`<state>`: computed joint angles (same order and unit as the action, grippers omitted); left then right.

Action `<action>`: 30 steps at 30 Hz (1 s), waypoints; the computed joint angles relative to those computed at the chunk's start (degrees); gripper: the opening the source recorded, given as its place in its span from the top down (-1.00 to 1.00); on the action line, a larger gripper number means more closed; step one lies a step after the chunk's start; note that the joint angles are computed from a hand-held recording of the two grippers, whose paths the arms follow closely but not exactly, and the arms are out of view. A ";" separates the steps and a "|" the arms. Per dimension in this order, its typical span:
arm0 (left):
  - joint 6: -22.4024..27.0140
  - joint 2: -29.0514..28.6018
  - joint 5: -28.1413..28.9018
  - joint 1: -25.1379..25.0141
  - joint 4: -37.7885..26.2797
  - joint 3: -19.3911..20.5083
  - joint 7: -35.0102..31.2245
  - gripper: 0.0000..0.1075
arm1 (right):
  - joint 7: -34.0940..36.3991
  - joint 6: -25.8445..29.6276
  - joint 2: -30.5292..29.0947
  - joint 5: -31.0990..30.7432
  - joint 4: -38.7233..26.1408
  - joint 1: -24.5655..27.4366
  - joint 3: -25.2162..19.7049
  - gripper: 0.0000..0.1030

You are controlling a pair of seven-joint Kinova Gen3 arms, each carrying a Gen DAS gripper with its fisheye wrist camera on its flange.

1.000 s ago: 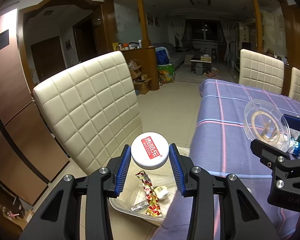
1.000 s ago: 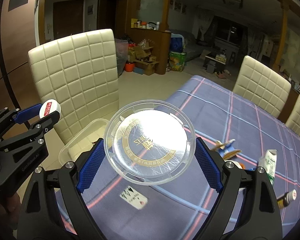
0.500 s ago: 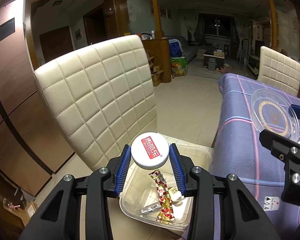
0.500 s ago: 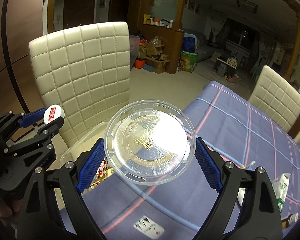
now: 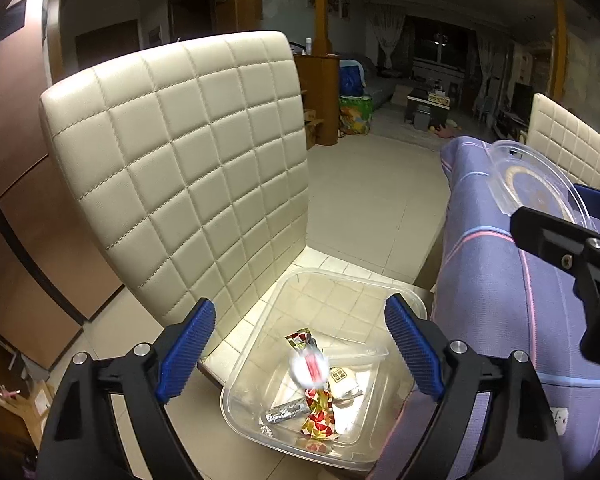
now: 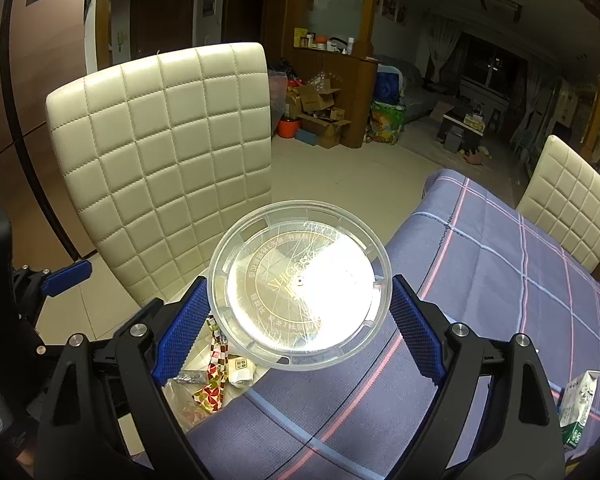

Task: Collect trash
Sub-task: 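Open the left tool to drop the white cap while the right tool drops the clear lid in, then move both open tools back over the table trash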

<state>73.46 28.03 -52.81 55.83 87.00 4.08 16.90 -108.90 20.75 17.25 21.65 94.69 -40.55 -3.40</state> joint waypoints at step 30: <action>1.40 -2.13 1.94 0.68 1.68 2.16 5.00 -0.57 | 0.67 -0.94 -3.69 -1.21 4.65 -0.14 0.17 -0.80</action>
<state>74.85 25.91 -50.87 56.51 88.68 6.23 21.90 -108.23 19.81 13.56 20.44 99.34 -40.69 -3.23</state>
